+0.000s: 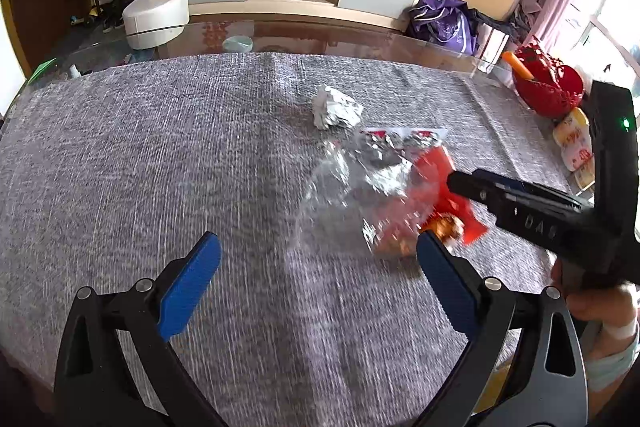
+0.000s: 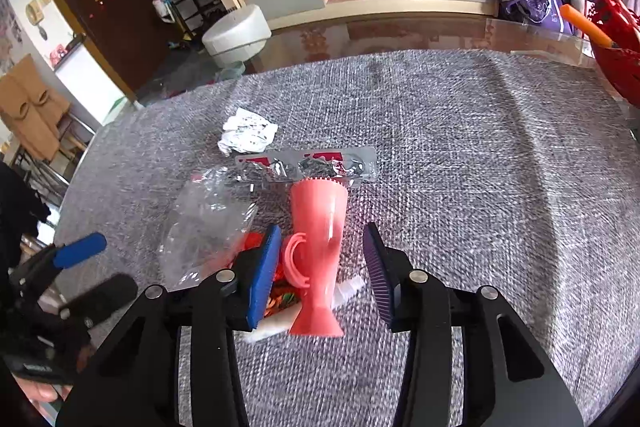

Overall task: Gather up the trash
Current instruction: 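Grasp the clear plastic bag with the left tool while the right tool grasps the pink cup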

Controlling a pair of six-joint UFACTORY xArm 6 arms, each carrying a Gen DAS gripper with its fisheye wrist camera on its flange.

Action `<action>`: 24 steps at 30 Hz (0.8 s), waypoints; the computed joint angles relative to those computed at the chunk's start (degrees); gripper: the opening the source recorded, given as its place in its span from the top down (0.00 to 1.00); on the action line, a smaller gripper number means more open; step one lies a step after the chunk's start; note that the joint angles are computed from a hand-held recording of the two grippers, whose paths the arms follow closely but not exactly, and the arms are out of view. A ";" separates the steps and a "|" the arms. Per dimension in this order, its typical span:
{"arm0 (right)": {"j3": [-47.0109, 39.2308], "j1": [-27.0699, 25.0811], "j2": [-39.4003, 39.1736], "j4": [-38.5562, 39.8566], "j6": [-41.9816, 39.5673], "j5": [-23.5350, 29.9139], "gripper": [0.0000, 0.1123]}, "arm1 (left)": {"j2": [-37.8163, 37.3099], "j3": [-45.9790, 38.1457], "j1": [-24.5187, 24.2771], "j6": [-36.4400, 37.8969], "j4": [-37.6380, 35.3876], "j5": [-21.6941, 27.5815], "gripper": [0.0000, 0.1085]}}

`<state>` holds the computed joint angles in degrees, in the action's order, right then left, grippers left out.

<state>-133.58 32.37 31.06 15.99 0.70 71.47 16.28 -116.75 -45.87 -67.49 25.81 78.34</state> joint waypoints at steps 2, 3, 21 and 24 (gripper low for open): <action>-0.91 -0.04 0.91 -0.53 -0.06 1.22 0.62 | 0.66 -0.30 0.96 0.96 -0.71 -0.48 0.17; -0.94 -0.05 1.12 -0.81 -0.16 1.57 0.62 | 1.02 -0.29 1.67 1.43 -1.23 -0.88 0.17; 11.06 -1.14 -5.13 0.21 -4.57 -5.06 0.75 | 6.07 -0.89 5.83 8.64 -6.52 -8.76 0.53; 12.45 -1.46 -6.12 0.42 -4.85 -5.43 0.76 | 7.21 -2.62 5.31 9.71 -6.14 -7.64 0.60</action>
<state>-121.13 30.90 24.94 16.41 -4.16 66.04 23.48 -119.38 -40.56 -57.78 19.68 70.71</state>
